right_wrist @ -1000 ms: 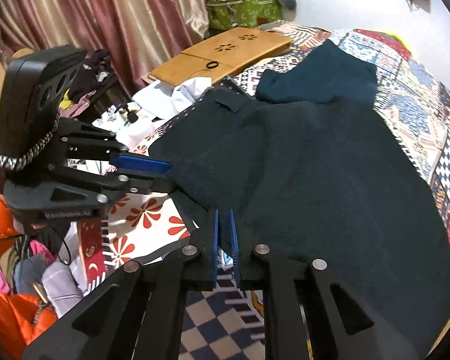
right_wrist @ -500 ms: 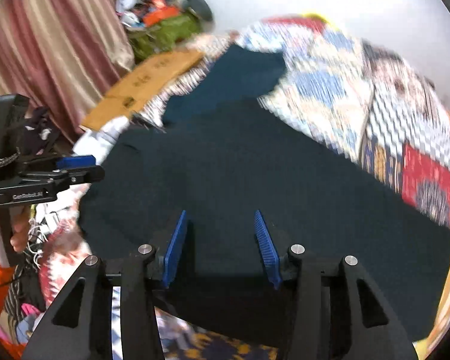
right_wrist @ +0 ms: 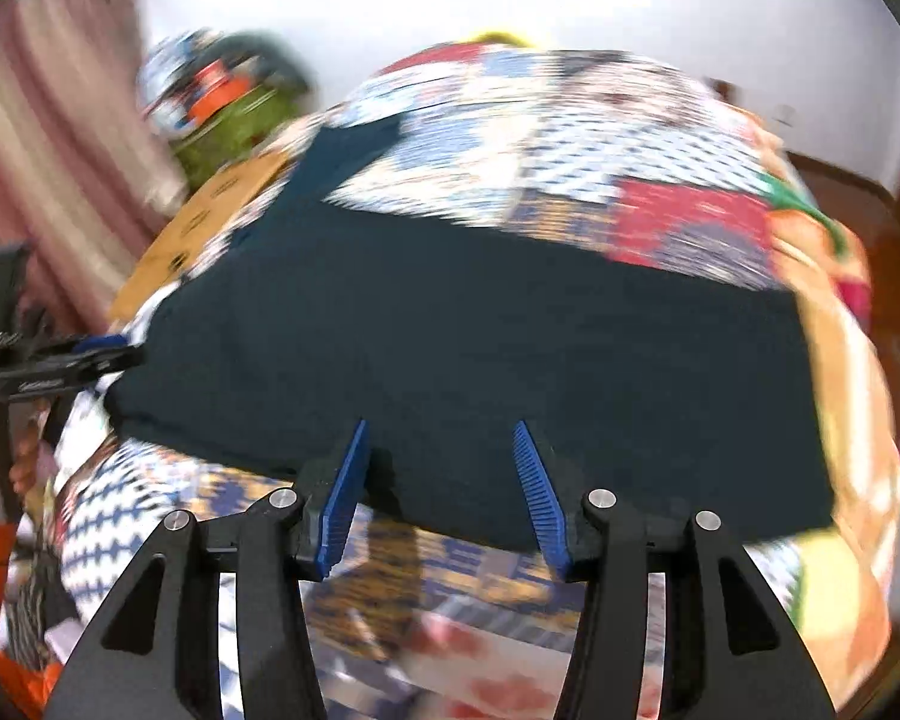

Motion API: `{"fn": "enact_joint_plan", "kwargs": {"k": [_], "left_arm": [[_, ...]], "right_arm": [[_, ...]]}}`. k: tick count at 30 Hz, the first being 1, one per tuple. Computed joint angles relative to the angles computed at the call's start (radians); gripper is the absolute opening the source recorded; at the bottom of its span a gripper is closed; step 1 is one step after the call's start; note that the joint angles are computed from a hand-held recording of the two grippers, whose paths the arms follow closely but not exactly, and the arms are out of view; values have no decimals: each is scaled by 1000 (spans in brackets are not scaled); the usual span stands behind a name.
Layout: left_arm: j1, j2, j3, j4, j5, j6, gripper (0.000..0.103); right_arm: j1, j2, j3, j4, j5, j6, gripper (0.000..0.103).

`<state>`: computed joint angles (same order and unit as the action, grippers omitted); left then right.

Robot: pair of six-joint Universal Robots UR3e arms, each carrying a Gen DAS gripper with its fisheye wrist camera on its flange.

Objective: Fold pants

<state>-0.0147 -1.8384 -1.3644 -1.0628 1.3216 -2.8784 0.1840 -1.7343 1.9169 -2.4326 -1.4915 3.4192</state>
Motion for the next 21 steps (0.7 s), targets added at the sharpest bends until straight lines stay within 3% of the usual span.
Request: {"fn": "enact_joint_plan", "kwargs": {"k": [6, 10, 15, 21], "left_arm": [[-111, -149, 189, -38, 24, -17, 63], [-174, -233, 292, -58, 55, -24, 70], [-206, -293, 356, -55, 76, -46, 81], [-226, -314, 372, -37, 102, -53, 88]], "right_arm": [[-193, -266, 245, 50, -9, 87, 46], [-367, -435, 393, 109, 84, 68, 46], [-635, -615, 535, 146, 288, 5, 46], [-738, -586, 641, -43, 400, 49, 46]]}}
